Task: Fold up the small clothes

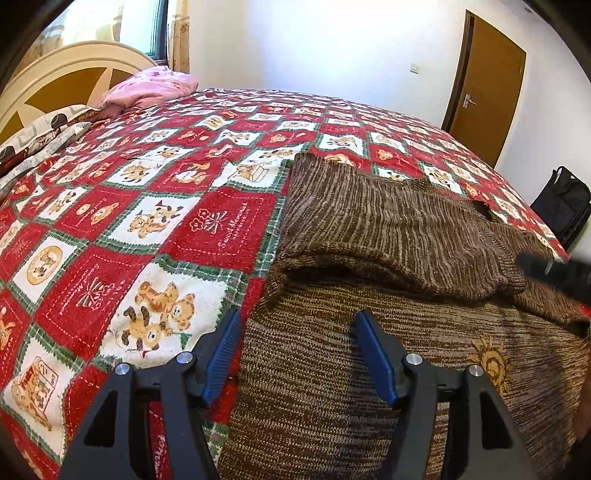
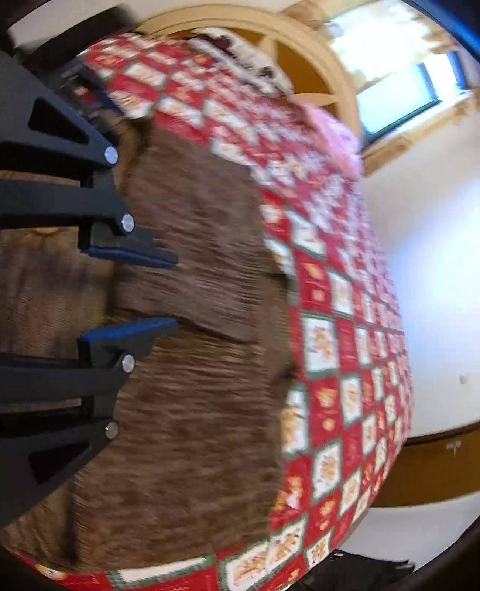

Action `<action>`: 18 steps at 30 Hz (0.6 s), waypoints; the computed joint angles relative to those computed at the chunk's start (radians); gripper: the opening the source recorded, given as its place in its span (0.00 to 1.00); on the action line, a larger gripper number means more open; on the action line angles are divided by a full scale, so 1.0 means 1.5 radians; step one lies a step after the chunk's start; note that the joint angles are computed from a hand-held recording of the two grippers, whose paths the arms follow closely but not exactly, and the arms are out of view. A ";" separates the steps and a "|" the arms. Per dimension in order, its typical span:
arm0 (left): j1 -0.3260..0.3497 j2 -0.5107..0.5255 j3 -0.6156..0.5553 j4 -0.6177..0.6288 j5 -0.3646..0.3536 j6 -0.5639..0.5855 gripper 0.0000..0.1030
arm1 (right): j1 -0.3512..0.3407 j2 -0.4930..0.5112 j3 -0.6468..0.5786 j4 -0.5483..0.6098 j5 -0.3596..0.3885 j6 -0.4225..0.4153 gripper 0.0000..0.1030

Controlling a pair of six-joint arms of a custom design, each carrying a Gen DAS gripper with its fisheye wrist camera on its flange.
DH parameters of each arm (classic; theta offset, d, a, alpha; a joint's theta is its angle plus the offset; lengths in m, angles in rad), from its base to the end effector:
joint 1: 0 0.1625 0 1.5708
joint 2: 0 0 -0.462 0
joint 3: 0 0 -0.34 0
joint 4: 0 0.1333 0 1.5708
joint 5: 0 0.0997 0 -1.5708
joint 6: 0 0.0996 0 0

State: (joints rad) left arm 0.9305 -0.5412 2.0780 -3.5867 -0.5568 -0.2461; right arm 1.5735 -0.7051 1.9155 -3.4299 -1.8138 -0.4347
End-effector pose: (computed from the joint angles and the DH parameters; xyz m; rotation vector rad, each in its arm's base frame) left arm -0.1361 -0.5474 0.0600 0.1390 2.2294 -1.0156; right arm 0.1110 -0.6093 0.1270 0.4703 -2.6190 0.8036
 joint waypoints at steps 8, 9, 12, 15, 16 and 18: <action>-0.013 -0.082 0.052 0.003 -0.015 0.032 0.63 | 0.010 -0.011 0.032 -0.026 -0.056 -0.005 0.34; -0.023 -0.092 0.070 -0.035 -0.001 0.065 0.63 | 0.010 -0.033 0.059 -0.044 -0.033 -0.008 0.34; -0.048 -0.117 0.116 -0.116 0.034 0.148 0.63 | 0.012 -0.091 0.140 -0.116 0.011 -0.020 0.49; -0.072 -0.148 0.170 -0.171 0.038 0.199 0.63 | 0.017 -0.145 0.224 -0.193 0.038 -0.048 0.55; -0.082 -0.162 0.195 -0.192 0.033 0.210 0.63 | 0.028 -0.150 0.242 -0.213 0.035 -0.048 0.56; -0.102 -0.187 0.241 -0.214 0.026 0.220 0.63 | 0.032 -0.172 0.283 -0.244 0.039 -0.058 0.59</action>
State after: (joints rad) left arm 0.7768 -0.8210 2.4394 -3.9083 -0.5185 0.0845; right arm 1.6221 -0.9636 2.3398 -3.7963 -1.7551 -0.5212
